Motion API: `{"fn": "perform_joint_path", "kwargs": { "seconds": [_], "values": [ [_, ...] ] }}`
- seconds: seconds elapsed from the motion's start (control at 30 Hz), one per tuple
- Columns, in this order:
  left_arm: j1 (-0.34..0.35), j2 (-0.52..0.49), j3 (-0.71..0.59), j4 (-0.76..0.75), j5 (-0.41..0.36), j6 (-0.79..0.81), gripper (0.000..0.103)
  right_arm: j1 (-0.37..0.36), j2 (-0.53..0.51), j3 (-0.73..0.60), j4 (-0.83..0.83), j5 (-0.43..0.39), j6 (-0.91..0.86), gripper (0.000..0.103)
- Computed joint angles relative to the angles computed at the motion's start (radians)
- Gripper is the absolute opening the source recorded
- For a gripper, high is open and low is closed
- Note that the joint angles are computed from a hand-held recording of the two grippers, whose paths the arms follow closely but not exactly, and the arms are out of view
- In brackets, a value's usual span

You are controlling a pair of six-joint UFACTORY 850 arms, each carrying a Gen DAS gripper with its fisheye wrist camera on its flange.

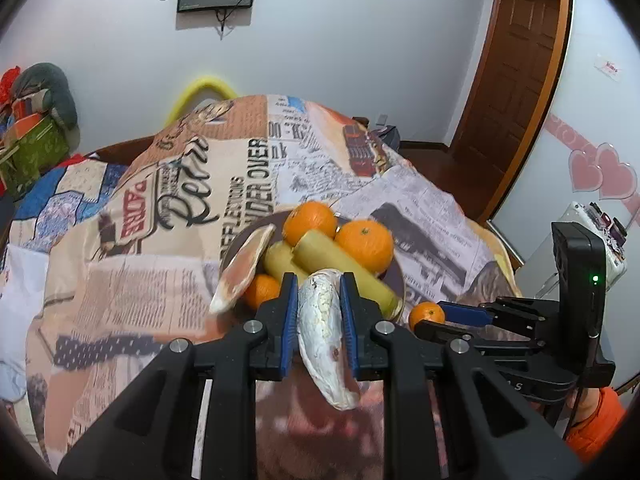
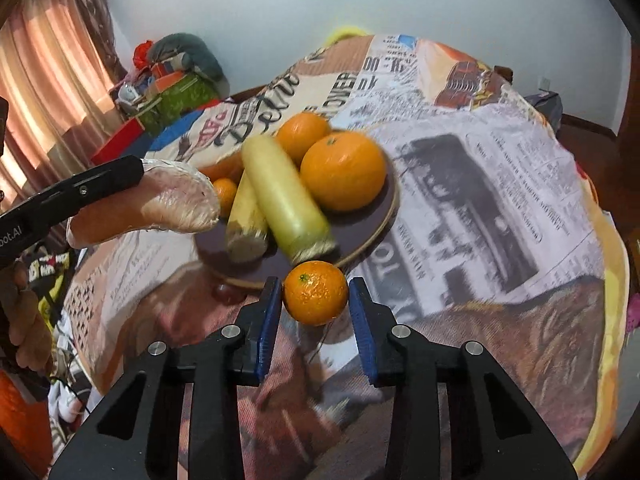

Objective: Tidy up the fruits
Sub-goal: 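Grasp the small tangerine with the right tool while the left tool lifts the pomelo segment, then place the pomelo segment and tangerine on the plate and open both tools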

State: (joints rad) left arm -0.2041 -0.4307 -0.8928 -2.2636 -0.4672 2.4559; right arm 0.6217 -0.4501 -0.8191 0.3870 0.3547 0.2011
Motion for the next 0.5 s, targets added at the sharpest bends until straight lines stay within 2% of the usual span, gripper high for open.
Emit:
{"fn": "perform_joint_path", "kwargs": {
  "seconds": [0.17,0.37,0.43,0.5],
  "values": [
    [-0.019,-0.033,-0.047,0.012,-0.003,-0.019,0.02,-0.015,-0.008,-0.02,0.072,0.007,-0.083,0.032],
    [-0.032,-0.096,-0.105,0.039,0.026,-0.052,0.02,-0.038,-0.031,-0.05,0.061,0.005,-0.088,0.032],
    [-0.025,-0.119,-0.125,0.107,0.026,-0.125,0.021,-0.044,-0.038,-0.062,0.07,0.001,-0.104,0.032],
    [-0.023,-0.126,-0.128,0.112,0.028,-0.127,0.021,-0.049,-0.048,-0.073,0.083,-0.003,-0.124,0.032]
  ]
}}
